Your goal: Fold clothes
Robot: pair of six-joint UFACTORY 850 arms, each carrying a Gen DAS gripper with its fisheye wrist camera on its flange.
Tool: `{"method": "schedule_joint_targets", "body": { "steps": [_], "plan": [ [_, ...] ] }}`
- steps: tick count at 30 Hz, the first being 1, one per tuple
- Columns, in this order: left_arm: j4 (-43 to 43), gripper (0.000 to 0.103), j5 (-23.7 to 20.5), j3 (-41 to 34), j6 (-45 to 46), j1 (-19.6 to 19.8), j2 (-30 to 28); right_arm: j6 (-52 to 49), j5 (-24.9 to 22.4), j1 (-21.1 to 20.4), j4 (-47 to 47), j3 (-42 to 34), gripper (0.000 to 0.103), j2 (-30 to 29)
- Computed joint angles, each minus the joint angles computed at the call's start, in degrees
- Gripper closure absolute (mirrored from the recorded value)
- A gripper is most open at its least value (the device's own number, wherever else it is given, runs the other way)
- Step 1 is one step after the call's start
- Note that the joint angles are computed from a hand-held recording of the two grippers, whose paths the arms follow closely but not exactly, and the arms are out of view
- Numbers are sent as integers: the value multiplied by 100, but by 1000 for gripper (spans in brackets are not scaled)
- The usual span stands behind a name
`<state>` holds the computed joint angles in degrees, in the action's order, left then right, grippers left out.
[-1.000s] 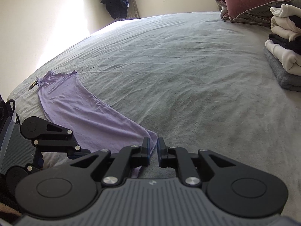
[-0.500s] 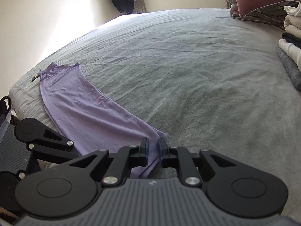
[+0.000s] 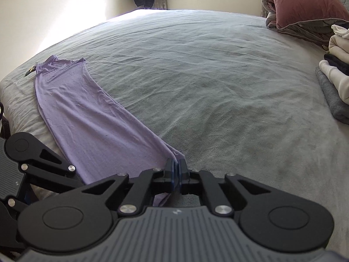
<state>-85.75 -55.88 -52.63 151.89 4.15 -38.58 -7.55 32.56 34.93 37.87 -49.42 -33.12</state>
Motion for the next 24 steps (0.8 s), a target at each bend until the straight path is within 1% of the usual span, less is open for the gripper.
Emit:
{"method": "schedule_joint_targets", "body": {
  "steps": [1, 2, 3, 4, 5, 7, 10, 15, 20, 24],
  "plan": [
    [167, 91, -116, -50, -135, 57, -9, -15, 30, 6, -22, 10, 85, 16],
    [294, 82, -231, -91, -202, 120, -12, 73, 108, 11, -128, 42, 83, 45],
    [377, 72, -332, -119, -218, 182, -5, 200, 198, 9, -246, 70, 75, 68],
    [397, 69, -412, -131, -171, 249, 9, 318, 264, 1, -341, 73, 64, 77],
    [374, 67, -442, -148, -111, 310, 24, 429, 322, -7, -429, 69, 63, 81],
    [294, 66, -427, -200, -22, 411, 39, 561, 364, -24, -565, 9, 63, 65],
    [116, 66, -269, -316, 111, 532, -10, 705, 329, -58, -812, -214, 63, -54],
    [-47, 66, 16, -532, 63, 646, -193, 748, 53, -90, -1045, -722, 63, -371],
    [-85, 66, 123, -533, 167, 675, -256, 949, -195, -159, -1347, -1176, 63, -655],
    [-251, 63, 141, -453, 427, 667, -282, 1063, -482, -212, -1574, -1515, 63, -877]
  ]
}}
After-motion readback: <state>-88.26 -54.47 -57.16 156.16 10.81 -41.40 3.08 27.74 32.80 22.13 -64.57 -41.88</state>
